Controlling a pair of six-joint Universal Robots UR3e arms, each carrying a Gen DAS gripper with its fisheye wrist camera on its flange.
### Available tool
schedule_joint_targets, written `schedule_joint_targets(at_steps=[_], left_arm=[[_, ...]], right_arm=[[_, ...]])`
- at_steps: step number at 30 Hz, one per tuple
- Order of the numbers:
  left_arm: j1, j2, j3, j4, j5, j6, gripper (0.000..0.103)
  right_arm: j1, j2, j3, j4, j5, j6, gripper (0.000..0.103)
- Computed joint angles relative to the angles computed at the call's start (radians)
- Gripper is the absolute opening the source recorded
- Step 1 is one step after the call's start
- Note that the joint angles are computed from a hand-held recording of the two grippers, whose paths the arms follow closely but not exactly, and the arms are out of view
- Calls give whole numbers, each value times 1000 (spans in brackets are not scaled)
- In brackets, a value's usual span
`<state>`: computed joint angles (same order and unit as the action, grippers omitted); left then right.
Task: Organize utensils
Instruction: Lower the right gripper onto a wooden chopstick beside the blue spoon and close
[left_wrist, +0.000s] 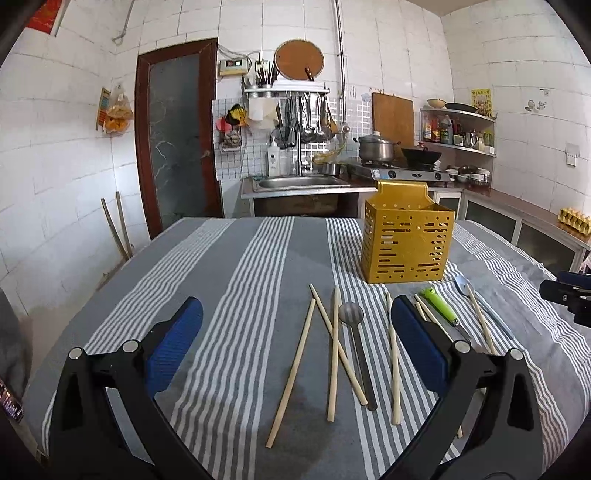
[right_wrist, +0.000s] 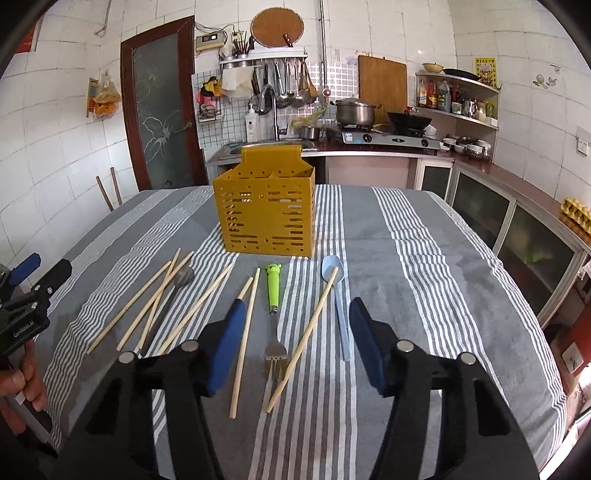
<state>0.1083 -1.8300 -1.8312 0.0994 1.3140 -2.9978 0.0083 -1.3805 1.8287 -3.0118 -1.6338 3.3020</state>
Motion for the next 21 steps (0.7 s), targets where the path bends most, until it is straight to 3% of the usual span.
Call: schedule_joint_targets(at_steps=[7, 10, 13, 21], left_arm=[[-18, -62, 94, -98, 7, 10, 98], [-29, -98, 149, -142, 6, 18, 98], [-43, -141, 213, -187, 14, 23, 98], [-86, -264, 427, -378, 35, 56, 77]], right_arm=[[-11, 60, -68, 33, 11, -9, 56], [-25, 95, -97, 55, 46, -19, 46], [-33, 130, -129, 75, 65, -25, 44], [-57, 234, -238, 135, 104, -26, 41]])
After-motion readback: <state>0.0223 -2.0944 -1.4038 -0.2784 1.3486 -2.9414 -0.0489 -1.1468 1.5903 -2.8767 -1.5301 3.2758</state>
